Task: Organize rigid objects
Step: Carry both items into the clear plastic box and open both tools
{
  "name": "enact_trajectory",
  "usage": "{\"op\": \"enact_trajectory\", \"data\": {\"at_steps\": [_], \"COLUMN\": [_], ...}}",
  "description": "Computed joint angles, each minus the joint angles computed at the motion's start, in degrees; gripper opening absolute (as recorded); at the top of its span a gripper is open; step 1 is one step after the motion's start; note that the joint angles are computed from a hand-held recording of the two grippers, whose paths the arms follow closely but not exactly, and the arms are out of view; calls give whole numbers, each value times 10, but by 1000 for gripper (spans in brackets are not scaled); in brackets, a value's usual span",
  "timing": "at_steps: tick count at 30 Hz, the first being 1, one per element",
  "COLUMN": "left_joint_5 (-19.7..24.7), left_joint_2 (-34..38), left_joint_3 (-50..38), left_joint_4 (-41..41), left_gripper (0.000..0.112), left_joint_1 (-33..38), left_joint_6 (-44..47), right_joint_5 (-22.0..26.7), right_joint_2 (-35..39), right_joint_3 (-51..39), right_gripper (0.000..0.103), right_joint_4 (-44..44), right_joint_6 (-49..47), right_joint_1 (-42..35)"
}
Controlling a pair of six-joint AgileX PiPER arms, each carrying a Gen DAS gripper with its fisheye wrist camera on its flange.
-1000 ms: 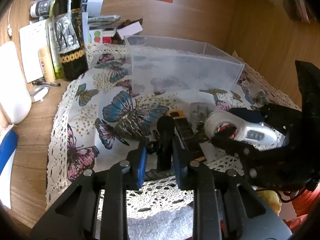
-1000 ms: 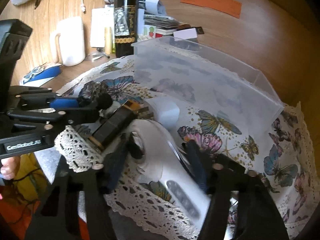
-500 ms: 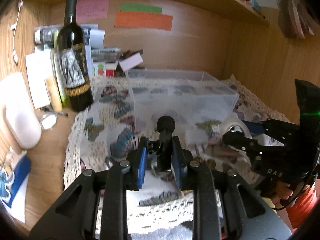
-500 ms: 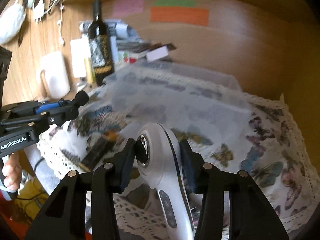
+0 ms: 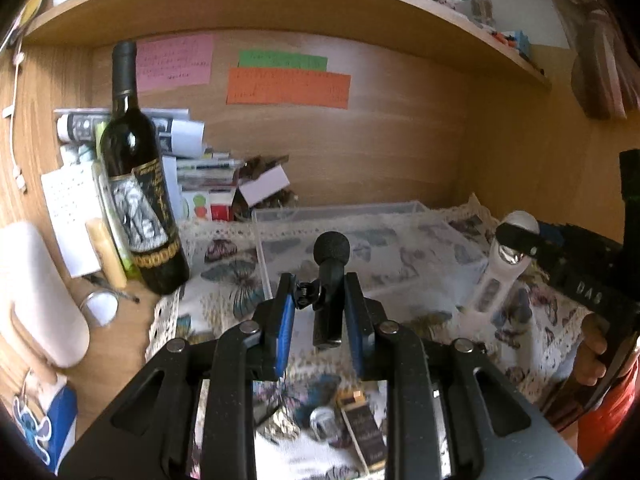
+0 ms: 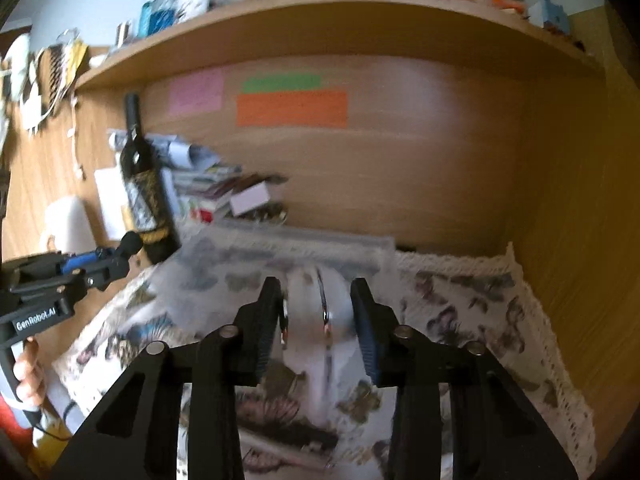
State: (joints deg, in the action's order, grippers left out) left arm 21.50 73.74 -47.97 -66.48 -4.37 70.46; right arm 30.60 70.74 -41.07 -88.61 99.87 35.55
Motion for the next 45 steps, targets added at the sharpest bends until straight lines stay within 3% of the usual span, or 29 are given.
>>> {"op": "enact_trajectory", "data": {"at_steps": [8,12,16,22,29,34,39,45], "left_joint_5": [-8,-4,-2,43,63,50,45,22], "left_joint_2": [51,74,102,161,214,221,207,162], "left_joint_3": [-63,-90,-121,-187,-231,-230,-215,-177], "left_joint_4": [48,92,156,229,293,303,271,214], "left_gripper": [24,24,24,24,24,24,41,61], "left_joint_1": [-15,-23,-34,-34,-51,-62,-54,-35], "left_joint_6": [-61,-105,-167,-243,-294,-298,-272,-219], "right_joint_5": [-62,-90,-36,19,24,-4,14,-4], "right_joint_2": [48,22,-18,-30,89,173,240,310], "right_joint_3": [-28,-18,-29,-72,-156,-223,-292,-384], "right_gripper": [32,32,32,32,32,32,32,31], "right_joint_4": [-3,-13,17,27,71,175,211,384], "right_joint_6": [-5,2,-53,-92,-165,-287,-341,-510], "right_joint_1": [-65,-77,-43,-22,-44,-76,-62,-71]}}
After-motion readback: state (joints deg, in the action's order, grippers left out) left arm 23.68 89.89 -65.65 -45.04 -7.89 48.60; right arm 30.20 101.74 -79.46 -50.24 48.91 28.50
